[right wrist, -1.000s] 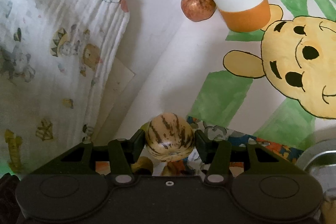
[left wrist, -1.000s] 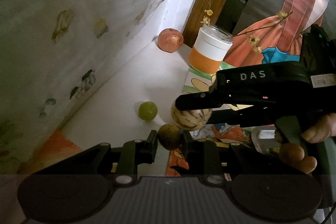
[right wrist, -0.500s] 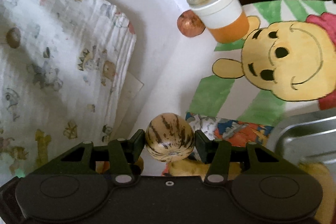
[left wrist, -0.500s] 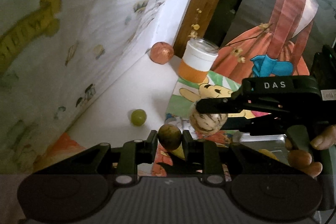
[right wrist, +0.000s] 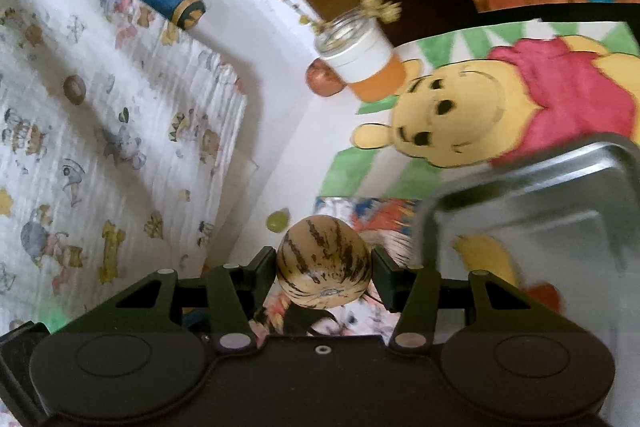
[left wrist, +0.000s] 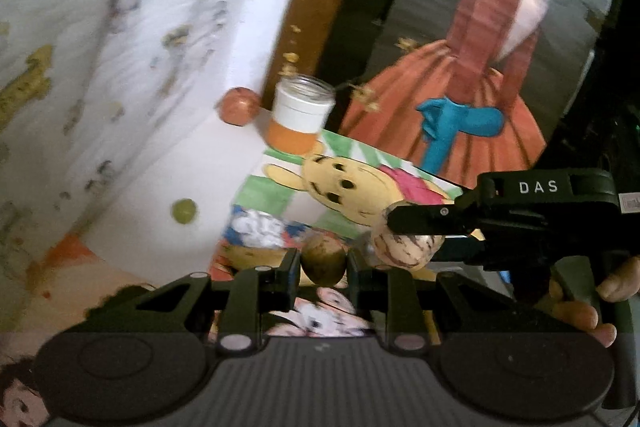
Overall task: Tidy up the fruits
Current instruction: 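Carry the striped fruit and the brown kiwi over the tray with both grippers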
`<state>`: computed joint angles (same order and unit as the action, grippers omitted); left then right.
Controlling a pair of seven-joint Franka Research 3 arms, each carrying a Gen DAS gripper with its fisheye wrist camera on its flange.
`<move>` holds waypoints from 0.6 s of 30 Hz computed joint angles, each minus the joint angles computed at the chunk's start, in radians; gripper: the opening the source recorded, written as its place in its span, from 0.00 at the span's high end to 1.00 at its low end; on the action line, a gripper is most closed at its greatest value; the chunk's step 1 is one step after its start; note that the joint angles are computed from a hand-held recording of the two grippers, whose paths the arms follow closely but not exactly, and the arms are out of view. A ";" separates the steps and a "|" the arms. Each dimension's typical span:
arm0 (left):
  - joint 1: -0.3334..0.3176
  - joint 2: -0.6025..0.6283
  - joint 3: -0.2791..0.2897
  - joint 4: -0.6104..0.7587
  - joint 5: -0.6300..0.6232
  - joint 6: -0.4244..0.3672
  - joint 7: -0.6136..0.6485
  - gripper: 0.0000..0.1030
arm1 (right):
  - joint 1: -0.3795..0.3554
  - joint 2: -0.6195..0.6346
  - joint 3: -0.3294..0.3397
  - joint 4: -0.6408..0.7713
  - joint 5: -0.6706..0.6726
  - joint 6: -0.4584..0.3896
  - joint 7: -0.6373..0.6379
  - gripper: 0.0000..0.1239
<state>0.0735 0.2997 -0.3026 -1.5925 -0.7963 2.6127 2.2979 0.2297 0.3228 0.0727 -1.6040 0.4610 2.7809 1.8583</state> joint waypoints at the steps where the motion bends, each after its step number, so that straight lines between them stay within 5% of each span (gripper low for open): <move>1: -0.001 -0.011 -0.005 -0.013 -0.006 -0.002 0.006 0.74 | 0.002 -0.031 -0.005 -0.044 -0.001 0.016 0.006 0.57; 18: -0.121 -0.141 0.027 -0.182 -0.078 -0.085 0.100 0.74 | -0.011 -0.375 -0.036 -0.537 -0.117 0.143 0.207 0.57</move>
